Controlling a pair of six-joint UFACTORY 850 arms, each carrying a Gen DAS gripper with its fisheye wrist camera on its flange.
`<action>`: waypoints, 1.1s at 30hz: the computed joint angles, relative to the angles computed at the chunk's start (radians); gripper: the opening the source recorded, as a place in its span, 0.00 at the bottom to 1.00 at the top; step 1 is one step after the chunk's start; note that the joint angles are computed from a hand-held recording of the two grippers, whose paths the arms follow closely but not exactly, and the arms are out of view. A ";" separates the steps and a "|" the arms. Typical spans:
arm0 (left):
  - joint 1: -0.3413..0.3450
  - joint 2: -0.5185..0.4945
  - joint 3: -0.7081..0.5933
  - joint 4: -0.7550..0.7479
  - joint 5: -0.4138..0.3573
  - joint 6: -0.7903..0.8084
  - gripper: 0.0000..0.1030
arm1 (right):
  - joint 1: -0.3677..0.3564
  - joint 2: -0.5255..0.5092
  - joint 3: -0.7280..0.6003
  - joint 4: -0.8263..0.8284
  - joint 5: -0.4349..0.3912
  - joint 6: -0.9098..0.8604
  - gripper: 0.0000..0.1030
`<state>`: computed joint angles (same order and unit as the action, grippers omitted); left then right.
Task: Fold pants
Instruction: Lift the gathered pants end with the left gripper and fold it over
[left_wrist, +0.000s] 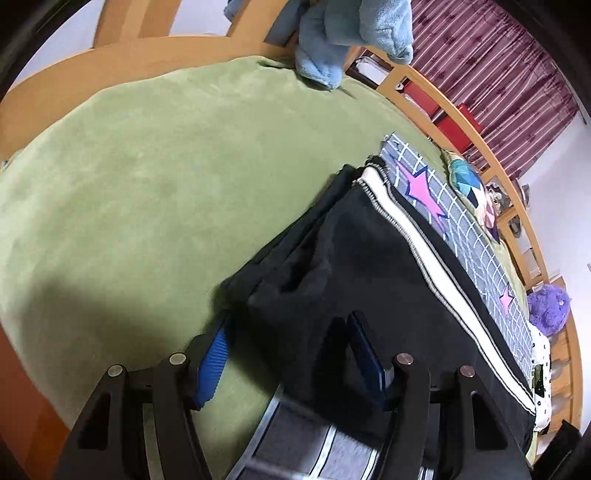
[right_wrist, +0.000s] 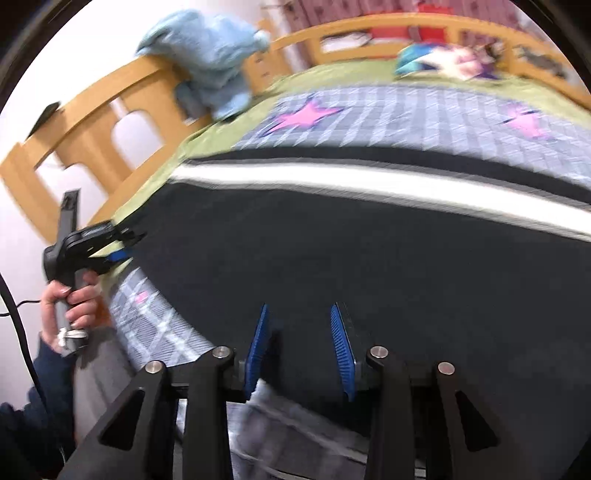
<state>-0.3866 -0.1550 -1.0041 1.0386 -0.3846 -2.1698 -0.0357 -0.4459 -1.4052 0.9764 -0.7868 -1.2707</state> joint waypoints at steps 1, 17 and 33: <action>0.002 -0.012 -0.014 -0.024 -0.012 0.031 0.53 | -0.012 0.014 0.009 0.000 0.045 0.006 0.41; -0.160 -0.131 -0.377 -0.079 -0.400 0.341 0.14 | -0.190 0.026 -0.021 0.002 0.106 0.100 0.38; -0.368 -0.778 -1.329 -0.618 -0.368 1.173 0.13 | -0.356 0.013 -0.008 0.000 0.102 0.101 0.38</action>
